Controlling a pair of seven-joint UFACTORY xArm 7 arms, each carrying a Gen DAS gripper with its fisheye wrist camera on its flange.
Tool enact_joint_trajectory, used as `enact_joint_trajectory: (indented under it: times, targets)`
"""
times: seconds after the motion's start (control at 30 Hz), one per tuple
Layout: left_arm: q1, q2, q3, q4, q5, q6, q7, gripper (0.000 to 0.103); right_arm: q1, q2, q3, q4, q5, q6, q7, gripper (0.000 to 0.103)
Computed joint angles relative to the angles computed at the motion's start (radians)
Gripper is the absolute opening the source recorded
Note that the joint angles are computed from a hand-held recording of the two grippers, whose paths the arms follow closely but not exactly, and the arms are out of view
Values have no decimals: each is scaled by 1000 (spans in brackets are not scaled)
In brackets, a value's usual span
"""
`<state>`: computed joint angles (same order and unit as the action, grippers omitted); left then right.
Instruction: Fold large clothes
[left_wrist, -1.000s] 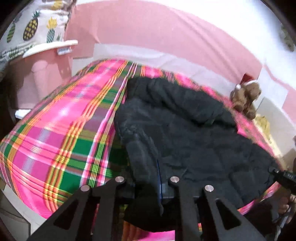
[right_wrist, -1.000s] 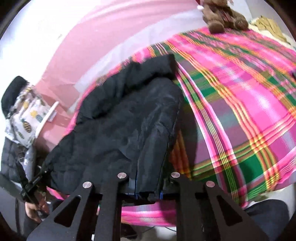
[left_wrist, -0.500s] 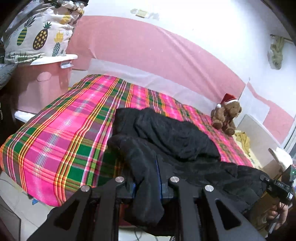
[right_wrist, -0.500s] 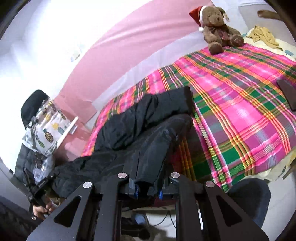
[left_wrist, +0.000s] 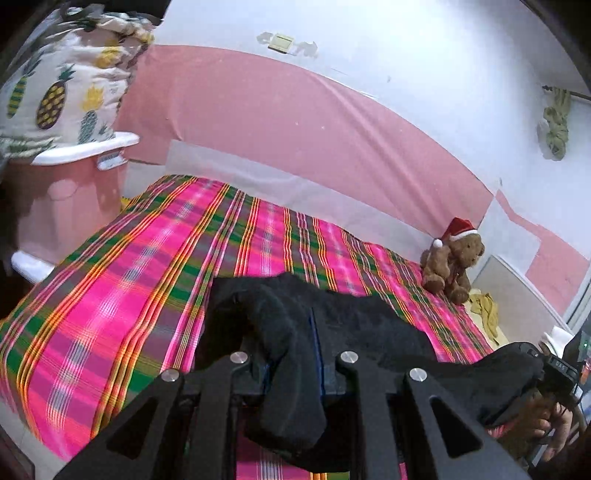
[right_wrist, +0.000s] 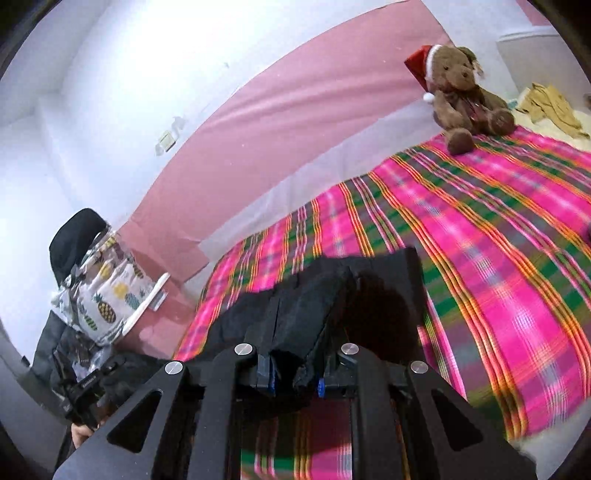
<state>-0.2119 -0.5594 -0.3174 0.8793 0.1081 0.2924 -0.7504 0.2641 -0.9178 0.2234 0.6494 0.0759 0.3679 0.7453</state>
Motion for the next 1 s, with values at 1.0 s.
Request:
enact_joint_trajectory:
  times: [1.0]
  targets:
    - [-84, 780, 174, 641, -77, 138, 183, 48, -49, 843, -143, 555, 308, 61, -377, 31]
